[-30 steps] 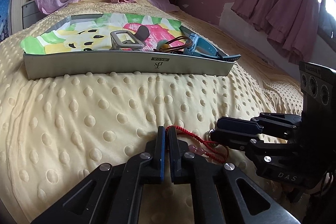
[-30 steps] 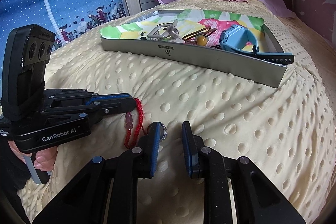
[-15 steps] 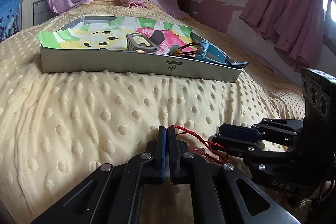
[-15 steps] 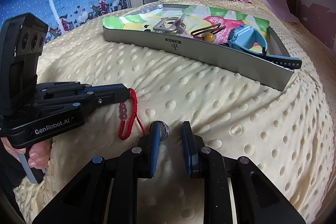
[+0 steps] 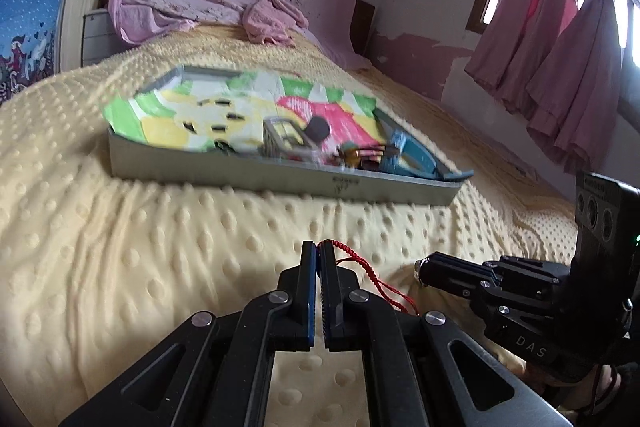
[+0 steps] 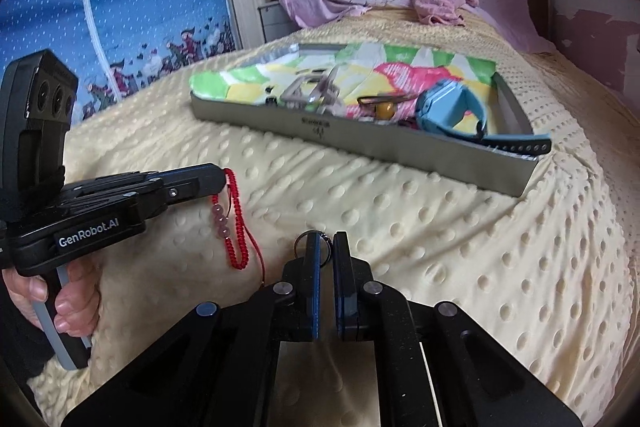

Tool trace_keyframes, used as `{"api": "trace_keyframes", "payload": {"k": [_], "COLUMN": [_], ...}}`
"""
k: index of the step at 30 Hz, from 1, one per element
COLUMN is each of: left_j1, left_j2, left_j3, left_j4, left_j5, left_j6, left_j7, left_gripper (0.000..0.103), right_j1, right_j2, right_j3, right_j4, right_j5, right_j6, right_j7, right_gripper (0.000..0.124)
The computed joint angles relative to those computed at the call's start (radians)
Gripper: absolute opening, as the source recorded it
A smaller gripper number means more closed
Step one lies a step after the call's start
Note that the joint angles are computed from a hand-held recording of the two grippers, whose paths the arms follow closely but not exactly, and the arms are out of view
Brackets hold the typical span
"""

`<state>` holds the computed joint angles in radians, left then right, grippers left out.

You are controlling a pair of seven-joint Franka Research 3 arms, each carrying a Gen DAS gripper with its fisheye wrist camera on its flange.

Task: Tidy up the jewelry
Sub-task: 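Carry the red bead bracelet with the right tool into the tray and release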

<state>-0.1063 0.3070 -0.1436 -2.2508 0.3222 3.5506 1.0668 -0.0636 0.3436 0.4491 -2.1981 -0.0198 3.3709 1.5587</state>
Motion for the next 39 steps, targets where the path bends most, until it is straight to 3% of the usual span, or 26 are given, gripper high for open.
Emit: {"api": "trace_keyframes", "payload": {"k": [4, 10, 15, 19, 23, 26, 29, 31, 36, 39], "left_j1": [-0.094, -0.200, -0.366, -0.493, -0.540, -0.557, -0.567, -0.540, -0.575, -0.563], "left_j2": [-0.011, 0.011, 0.069, 0.133, 0.175, 0.188, 0.195, 0.190, 0.200, 0.198], "left_j3": [0.075, 0.158, 0.304, 0.439, 0.511, 0.535, 0.553, 0.530, 0.582, 0.575], "left_j4": [0.018, 0.086, 0.196, 0.292, 0.330, 0.327, 0.324, 0.321, 0.323, 0.317], "left_j5": [-0.150, -0.394, -0.694, -0.845, -0.825, -0.790, -0.752, -0.713, -0.664, -0.627], "left_j6": [0.025, 0.023, -0.012, -0.088, -0.147, -0.161, -0.180, -0.186, -0.226, -0.228], "left_j7": [0.090, 0.237, 0.410, 0.491, 0.463, 0.433, 0.403, 0.381, 0.321, 0.285], "left_gripper": [0.003, 0.003, 0.003, 0.003, 0.003, 0.003, 0.003, 0.003, 0.003, 0.003], "right_j1": [0.039, 0.021, 0.063, 0.180, 0.311, 0.359, 0.367, 0.377, 0.391, 0.389], "right_j2": [0.014, 0.057, 0.115, 0.173, 0.213, 0.225, 0.234, 0.238, 0.242, 0.243], "right_j3": [-0.041, -0.038, -0.072, -0.165, -0.289, -0.337, -0.345, -0.353, -0.363, -0.358], "right_j4": [0.029, 0.101, 0.215, 0.344, 0.441, 0.465, 0.475, 0.480, 0.485, 0.487], "right_j5": [0.004, -0.042, -0.029, 0.065, 0.135, 0.169, 0.207, 0.231, 0.268, 0.285], "right_j6": [0.043, 0.066, 0.036, -0.040, -0.139, -0.176, -0.191, -0.199, -0.199, -0.203], "right_j7": [0.007, 0.054, 0.047, 0.011, -0.013, -0.031, -0.059, -0.075, -0.108, -0.122], "right_gripper": [0.006, 0.006, 0.006, 0.006, 0.006, 0.006, 0.006, 0.006, 0.006, 0.006]}}
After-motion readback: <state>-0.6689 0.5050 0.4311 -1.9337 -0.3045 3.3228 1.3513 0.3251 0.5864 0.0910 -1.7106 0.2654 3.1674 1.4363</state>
